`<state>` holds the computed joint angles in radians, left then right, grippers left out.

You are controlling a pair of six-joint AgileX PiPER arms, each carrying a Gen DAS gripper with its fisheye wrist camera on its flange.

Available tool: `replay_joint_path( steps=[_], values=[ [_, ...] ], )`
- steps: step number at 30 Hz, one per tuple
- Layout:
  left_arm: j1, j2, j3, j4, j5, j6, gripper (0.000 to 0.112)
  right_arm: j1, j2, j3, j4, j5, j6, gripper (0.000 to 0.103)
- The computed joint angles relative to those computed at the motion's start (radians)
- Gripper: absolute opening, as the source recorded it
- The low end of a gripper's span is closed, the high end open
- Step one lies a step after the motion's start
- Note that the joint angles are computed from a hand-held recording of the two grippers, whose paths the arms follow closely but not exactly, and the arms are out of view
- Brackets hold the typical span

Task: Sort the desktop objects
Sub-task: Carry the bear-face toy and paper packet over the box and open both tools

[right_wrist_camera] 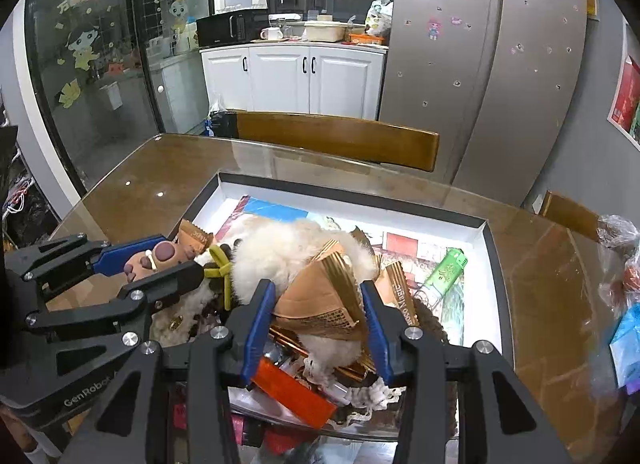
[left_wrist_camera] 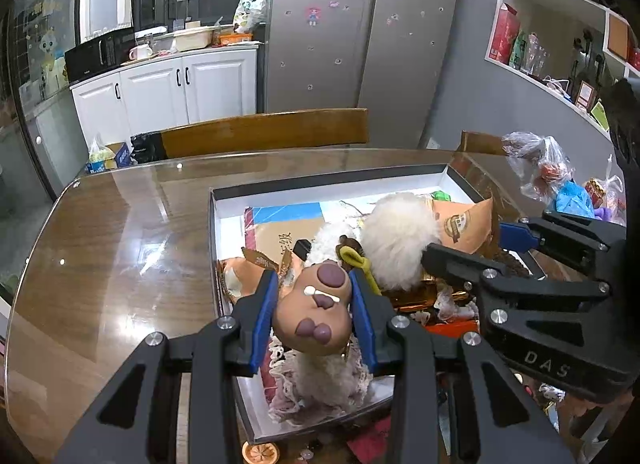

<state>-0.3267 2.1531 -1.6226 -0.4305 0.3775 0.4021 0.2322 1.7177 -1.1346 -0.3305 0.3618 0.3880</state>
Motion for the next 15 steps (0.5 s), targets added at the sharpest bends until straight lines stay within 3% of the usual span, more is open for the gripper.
replay_joint_path(
  steps=[15],
  values=[
    [-0.002,-0.026,0.033,0.028,-0.026,-0.036,0.037,0.023,-0.032,0.014,-0.025,0.012,0.037,0.044]
  ],
)
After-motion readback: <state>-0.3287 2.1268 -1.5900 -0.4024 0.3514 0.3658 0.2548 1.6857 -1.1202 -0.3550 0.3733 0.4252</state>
